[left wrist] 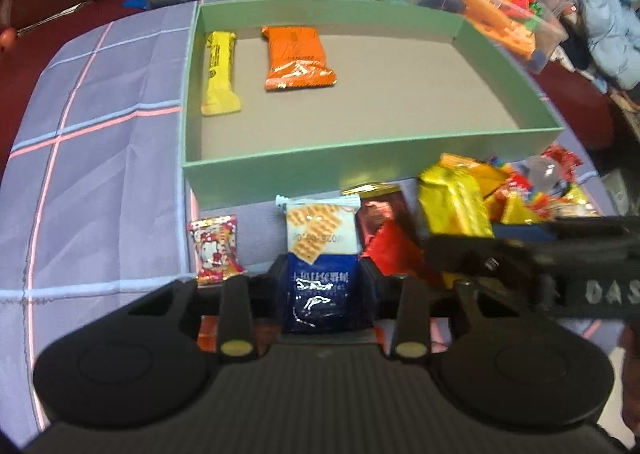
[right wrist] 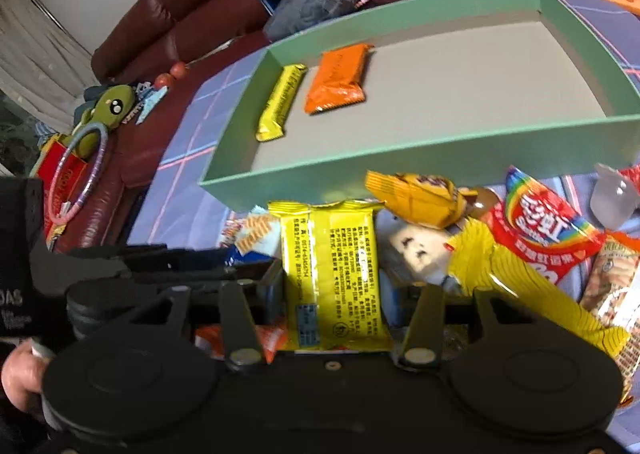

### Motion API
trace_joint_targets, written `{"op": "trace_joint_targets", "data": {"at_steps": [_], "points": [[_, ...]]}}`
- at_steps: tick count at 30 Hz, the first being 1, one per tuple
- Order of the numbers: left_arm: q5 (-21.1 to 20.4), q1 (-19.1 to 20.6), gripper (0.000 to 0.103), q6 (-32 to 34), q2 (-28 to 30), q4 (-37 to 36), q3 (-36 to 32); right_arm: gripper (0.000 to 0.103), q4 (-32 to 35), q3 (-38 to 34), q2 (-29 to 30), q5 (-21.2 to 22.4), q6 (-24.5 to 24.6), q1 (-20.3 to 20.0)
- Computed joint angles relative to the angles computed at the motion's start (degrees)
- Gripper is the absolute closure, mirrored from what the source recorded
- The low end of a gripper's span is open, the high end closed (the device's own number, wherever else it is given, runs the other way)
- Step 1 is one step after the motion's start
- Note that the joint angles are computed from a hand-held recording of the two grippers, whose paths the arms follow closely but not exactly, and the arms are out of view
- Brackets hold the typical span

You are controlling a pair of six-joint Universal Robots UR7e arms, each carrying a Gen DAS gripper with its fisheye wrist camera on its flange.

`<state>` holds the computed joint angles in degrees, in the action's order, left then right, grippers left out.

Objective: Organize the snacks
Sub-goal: 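Place the blue pack and yellow pack into the tray beside the bars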

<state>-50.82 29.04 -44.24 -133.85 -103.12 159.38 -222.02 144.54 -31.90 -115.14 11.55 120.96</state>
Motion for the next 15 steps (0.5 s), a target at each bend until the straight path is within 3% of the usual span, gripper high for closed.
{"op": "trace_joint_targets", "data": {"at_steps": [3, 6, 9, 15], "points": [[0.88, -3.70, 0.067, -2.81, -5.06, 6.01, -1.64, 0.056, 1.45, -0.79, -1.52, 0.55, 0.40, 0.94], [4.04, -3.03, 0.067, -1.00, -3.93, 3.66, -3.29, 0.056, 3.24, -2.16, -3.34, 0.96, 0.54, 1.29], [7.61, 1.57, 0.067, 5.31, 2.78, -6.66, -4.29, 0.056, 5.90, -5.01, -4.66, -0.26, 0.48, 1.47], [9.39, 12.83, 0.067, 19.53, 21.13, -33.07, -6.44, 0.056, 11.98, -12.47, -3.99, -2.59, 0.36, 0.60]]}}
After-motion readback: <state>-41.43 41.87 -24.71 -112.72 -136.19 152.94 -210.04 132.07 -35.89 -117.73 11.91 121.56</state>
